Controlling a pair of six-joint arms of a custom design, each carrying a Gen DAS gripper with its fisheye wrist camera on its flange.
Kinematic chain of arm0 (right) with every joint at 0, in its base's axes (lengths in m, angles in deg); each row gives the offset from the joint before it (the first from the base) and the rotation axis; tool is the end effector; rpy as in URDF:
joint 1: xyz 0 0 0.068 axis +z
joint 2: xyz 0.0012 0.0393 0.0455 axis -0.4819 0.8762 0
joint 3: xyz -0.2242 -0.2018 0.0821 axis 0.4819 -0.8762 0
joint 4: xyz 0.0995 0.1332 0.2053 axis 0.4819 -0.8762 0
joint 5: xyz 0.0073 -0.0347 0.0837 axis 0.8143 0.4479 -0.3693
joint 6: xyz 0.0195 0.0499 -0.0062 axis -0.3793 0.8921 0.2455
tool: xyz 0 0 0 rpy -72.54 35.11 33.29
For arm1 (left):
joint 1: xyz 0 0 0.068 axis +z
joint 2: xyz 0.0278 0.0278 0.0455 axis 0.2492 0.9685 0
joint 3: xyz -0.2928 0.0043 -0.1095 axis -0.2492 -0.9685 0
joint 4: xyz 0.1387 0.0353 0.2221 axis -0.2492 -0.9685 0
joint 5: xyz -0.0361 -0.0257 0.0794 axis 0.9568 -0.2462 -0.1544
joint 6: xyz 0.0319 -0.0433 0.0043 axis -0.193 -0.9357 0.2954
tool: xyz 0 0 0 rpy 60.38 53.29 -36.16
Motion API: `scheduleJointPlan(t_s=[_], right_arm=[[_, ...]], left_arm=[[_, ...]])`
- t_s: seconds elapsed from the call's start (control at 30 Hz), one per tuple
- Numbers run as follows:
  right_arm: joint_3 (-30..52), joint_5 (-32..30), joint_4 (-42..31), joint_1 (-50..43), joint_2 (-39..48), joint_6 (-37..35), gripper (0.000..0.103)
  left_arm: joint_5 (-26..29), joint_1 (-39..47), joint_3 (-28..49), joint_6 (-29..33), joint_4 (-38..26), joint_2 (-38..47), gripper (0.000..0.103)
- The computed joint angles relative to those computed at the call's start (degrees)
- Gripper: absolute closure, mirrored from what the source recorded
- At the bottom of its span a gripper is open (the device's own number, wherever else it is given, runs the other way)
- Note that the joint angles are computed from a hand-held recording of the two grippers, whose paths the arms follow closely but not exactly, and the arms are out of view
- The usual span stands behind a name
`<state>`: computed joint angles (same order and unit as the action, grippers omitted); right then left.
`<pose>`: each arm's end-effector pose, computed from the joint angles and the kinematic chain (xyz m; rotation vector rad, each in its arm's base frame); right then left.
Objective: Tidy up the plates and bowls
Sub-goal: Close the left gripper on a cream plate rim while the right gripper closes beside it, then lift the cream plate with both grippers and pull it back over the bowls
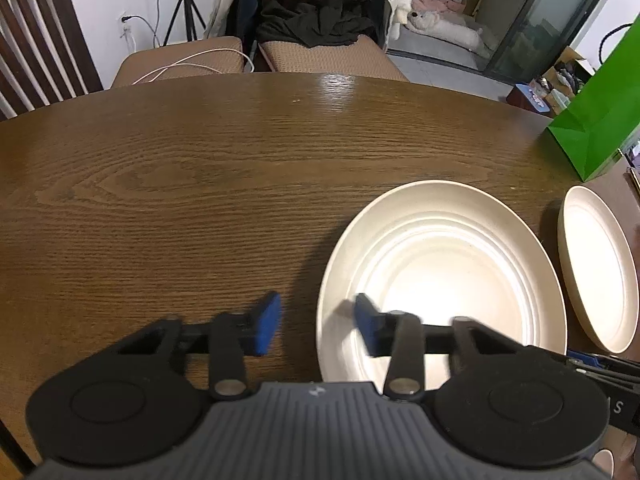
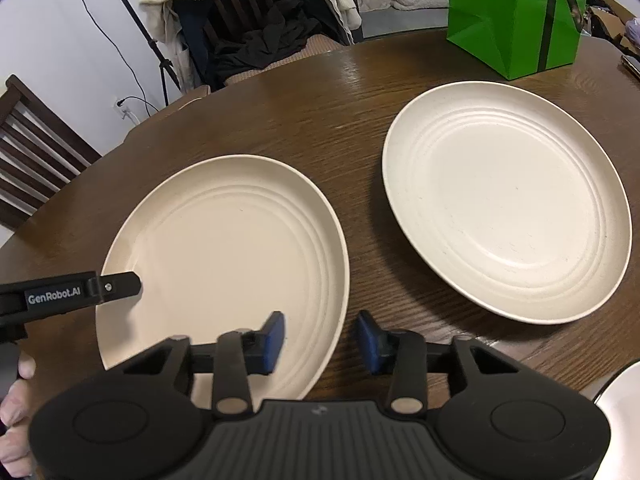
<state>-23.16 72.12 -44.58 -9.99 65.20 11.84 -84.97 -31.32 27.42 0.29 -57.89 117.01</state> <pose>0.2152 0.0749 0.1702 0.1536 2.7295 0.2906 0.2275 -0.2227 0.1932 -0.1013 2.6951 -0.2092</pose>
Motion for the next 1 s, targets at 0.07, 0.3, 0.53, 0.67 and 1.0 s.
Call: scheduleJointPlan(t_s=[0.07,0.3,0.53,0.67,1.0], right_arm=[[-0.3,0.0,0.3,0.0,-0.1,0.0,0.081],[-0.9,1.0,0.7,0.3,-0.6,-0.3,0.086],[-1.7,1.2,1.4,0.5,-1.3,-0.1,0.087],[-1.9,1.6,1.6,0.8,-1.6,-0.4,0.087],[-2.1,1.7,1.1,0.5,-3.2,0.1,0.087]], left_arm=[[0.0,-0.1,0.0,0.1,0.2,0.0,0.075],[-0.1,-0.9,0.1,0.6,1.4,0.4,0.086],[-0.6,-1.1,0.4,0.6,1.4,0.6,0.086],[-0.9,-1.3,0.2,0.5,1.8,0.6,0.086],[-2.5,-2.5,0.5,-0.3,1.2,-1.3,0.086]])
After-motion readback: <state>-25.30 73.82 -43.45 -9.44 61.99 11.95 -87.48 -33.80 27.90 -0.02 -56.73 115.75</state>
